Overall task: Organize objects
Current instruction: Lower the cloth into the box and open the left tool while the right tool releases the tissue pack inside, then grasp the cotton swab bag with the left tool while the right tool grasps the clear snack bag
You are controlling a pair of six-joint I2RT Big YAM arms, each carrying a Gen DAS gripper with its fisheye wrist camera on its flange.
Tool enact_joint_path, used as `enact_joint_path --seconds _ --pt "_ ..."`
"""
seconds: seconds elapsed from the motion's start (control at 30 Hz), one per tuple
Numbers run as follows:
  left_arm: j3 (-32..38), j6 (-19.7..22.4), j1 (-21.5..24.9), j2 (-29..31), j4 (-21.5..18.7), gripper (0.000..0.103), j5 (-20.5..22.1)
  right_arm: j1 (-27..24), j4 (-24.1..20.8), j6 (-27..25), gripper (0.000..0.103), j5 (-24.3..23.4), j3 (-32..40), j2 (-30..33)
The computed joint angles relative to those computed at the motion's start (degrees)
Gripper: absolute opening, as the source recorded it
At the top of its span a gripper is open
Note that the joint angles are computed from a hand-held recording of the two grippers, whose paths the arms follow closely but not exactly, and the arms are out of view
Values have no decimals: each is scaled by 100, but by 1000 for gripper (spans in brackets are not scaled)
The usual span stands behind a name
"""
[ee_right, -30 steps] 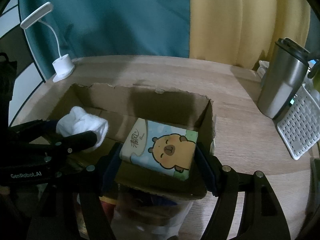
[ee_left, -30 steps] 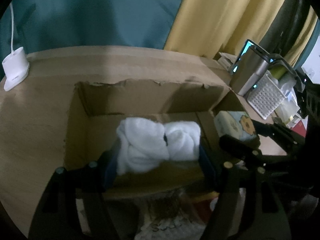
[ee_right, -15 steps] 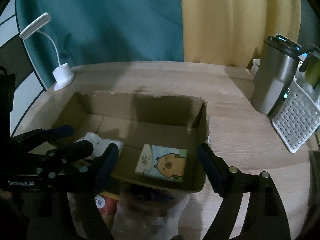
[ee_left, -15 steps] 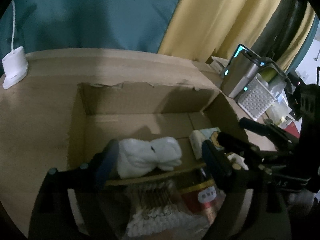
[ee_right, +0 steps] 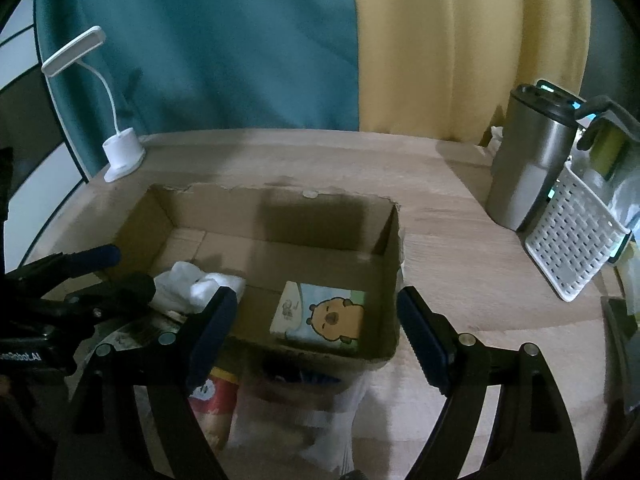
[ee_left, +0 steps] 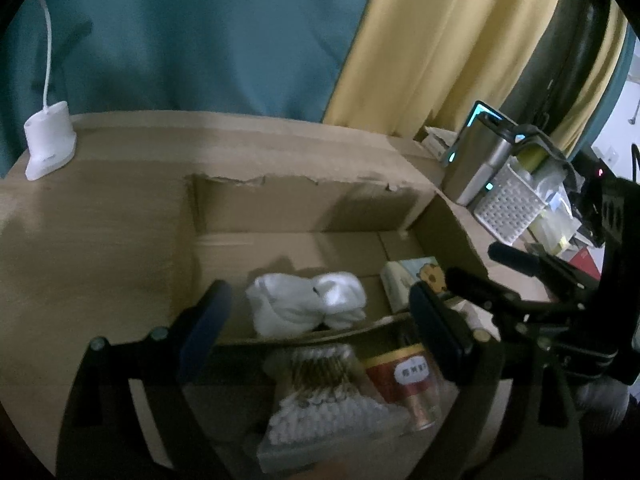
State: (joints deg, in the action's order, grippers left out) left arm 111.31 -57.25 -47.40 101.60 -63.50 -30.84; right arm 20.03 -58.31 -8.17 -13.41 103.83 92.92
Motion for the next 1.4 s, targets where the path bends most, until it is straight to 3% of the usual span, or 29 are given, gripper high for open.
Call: enact_joint_path --seconds 0.7,1.4 --pt "-112 -225 -317 -198 -187 91 -441 -9 229 -19 85 15 -536 -529" --pt "-337 -620 -570 -320 -385 91 -565 -33 272 -61 85 -37 -1026 -912"
